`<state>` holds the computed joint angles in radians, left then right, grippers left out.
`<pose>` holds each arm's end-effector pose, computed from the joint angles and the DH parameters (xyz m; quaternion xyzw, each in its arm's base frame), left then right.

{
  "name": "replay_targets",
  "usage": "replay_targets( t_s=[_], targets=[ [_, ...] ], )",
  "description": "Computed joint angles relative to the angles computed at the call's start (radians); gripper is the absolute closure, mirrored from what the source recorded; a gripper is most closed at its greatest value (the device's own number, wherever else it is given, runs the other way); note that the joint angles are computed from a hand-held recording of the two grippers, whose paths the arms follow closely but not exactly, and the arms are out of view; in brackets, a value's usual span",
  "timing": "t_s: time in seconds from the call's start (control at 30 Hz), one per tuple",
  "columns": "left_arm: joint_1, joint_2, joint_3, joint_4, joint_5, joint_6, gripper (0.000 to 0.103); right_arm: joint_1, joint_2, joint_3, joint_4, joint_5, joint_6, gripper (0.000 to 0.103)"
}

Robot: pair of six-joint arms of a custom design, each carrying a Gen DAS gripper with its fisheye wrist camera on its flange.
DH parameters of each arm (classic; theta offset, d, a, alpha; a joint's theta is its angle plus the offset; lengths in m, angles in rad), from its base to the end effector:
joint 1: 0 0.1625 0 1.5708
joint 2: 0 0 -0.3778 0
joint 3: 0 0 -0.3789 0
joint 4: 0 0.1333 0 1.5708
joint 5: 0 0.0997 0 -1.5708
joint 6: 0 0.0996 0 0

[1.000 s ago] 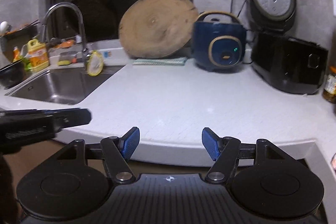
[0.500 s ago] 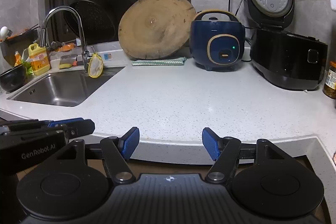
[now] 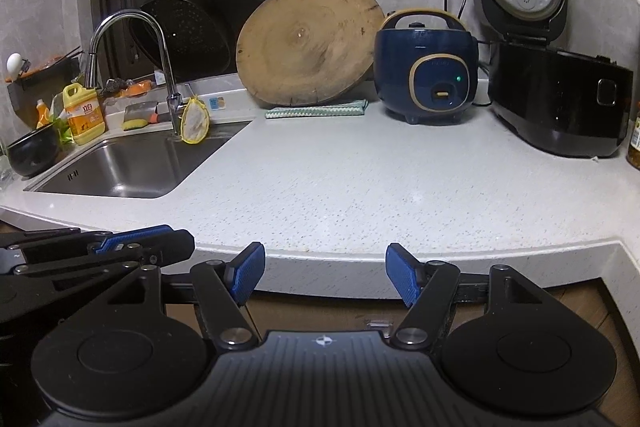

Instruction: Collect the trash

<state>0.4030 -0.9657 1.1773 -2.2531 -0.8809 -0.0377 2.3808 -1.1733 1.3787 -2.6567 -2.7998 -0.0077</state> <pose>-0.5751 -0.4590 0.3704 0.4234 0.8151 -0.3672 0.1465 0.4664 -0.3895 0.4892 0.0684 -0.7759 0.5242 0.3442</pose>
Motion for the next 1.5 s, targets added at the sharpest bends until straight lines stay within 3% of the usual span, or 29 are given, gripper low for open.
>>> replay_targets(
  t_s=[1.5],
  targets=[
    [0.013, 0.009, -0.008, -0.005, -0.026, 0.002, 0.087, -0.001, -0.01, 0.015, 0.027, -0.015, 0.061, 0.035]
  ],
)
